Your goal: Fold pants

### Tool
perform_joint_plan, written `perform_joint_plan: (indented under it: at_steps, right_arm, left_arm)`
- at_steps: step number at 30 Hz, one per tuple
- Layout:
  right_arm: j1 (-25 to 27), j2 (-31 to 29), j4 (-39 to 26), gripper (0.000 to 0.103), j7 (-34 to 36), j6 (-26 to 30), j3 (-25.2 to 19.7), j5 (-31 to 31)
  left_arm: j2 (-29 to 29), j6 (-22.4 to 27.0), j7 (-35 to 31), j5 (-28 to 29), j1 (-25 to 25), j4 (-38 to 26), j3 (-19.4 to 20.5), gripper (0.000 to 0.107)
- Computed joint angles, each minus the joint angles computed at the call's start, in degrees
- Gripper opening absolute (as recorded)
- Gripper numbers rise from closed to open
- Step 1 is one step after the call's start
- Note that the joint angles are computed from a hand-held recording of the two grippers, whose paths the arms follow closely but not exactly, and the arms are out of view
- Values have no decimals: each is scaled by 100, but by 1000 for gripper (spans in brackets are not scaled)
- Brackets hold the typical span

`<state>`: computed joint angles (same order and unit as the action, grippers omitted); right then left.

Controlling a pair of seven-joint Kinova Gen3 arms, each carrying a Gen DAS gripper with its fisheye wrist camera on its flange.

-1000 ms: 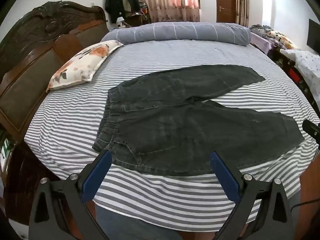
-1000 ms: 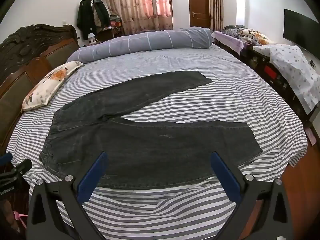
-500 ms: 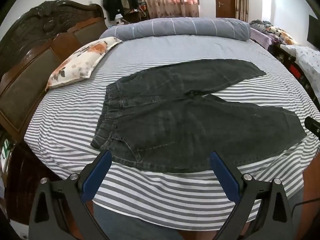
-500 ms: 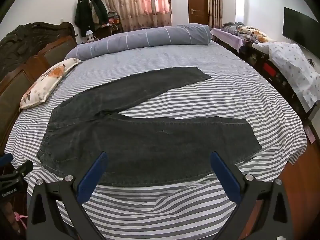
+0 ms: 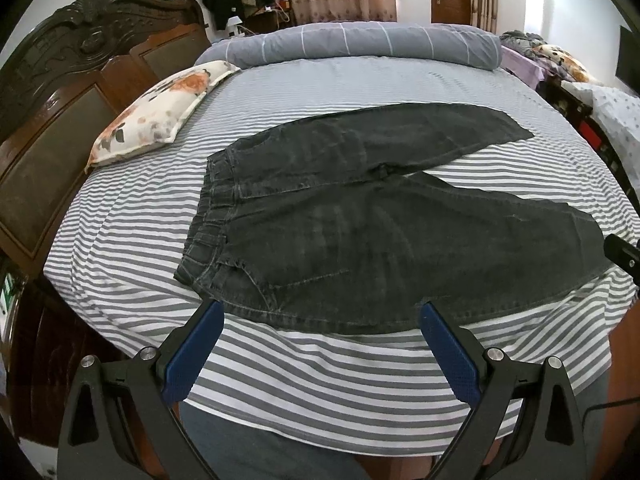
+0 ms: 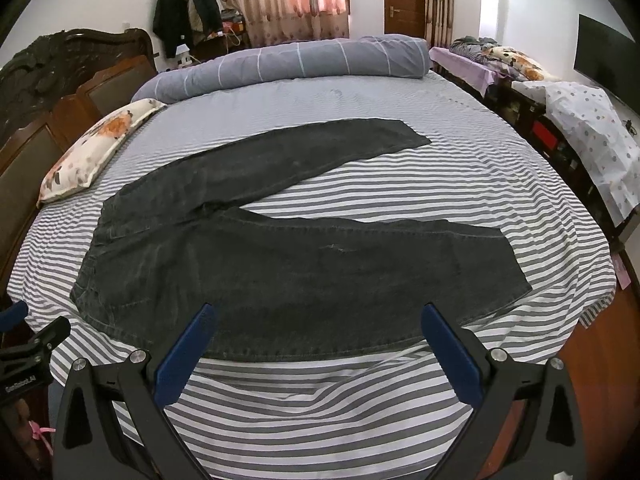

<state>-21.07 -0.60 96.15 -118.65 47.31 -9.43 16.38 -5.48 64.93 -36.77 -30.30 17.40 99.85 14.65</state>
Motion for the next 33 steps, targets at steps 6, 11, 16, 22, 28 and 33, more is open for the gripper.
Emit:
perform_joint_plan:
  at_steps: [6,11,16,22,28,33]
  right_arm:
    - [-14,26,3,102,9,1,1,-8]
    - [-58,90,33,102,23,6,-19,-40]
    - [-111,146,54,102,-15,11,-11,-17]
    - [-195,180,61,102,-213,31,-24,121]
    - [-292,175,125,102,-395,1,-55,384]
    - [-256,184,156,102,-278,-44,-22,259]
  left_arm:
    - [34,15,45,31,-9,20,4,98]
    - [62,3,10,172,-20,40,-58,98]
    - [101,-5,-13,272,-20,68,-102,98]
    - [135,-39,-37,313,-8,85,-129,98]
    - [164,-30,-61,355,-8,83,-153,98]
    - [184,-6,-28,337,17,80,-148,98]
